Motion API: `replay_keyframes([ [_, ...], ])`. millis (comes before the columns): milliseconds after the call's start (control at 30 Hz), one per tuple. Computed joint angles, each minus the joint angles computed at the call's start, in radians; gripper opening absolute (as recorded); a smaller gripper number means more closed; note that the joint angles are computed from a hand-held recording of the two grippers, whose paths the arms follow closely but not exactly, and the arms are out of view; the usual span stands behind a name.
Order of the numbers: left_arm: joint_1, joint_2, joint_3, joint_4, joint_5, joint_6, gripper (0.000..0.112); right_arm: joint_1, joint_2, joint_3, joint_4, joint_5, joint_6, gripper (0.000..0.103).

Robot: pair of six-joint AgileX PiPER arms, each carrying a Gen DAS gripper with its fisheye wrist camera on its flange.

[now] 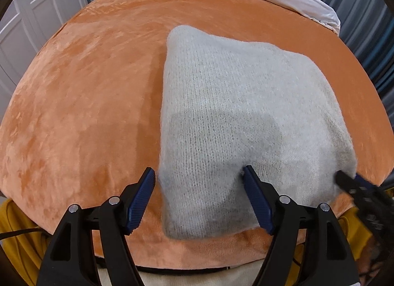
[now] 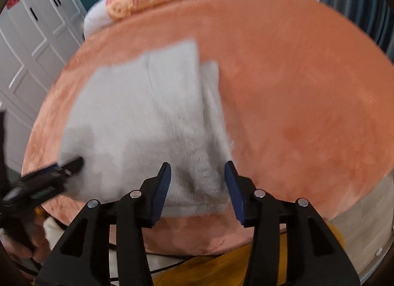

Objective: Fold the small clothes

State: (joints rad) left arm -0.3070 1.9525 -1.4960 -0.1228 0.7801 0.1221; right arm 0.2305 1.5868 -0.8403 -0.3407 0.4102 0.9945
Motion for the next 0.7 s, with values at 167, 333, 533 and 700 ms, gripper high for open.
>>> replay_keyframes([
  [167,0.015,-0.021,0.008,-0.01,0.019,0.011,0.073,0.077,-0.181,0.055,-0.188,0.029,0.22,0.007],
  [333,0.014,-0.018,0.022,-0.009,0.011,0.018,0.073,0.065,-0.054,0.041,-0.115,0.057,0.164,0.007],
  [533,-0.002,-0.024,0.031,0.029,-0.004,-0.008,0.073,0.099,-0.007,-0.059,-0.107,0.171,0.131,0.011],
  [700,0.017,-0.021,0.005,-0.014,0.042,0.006,0.076,0.125,-0.117,-0.011,-0.166,0.181,0.255,0.033],
])
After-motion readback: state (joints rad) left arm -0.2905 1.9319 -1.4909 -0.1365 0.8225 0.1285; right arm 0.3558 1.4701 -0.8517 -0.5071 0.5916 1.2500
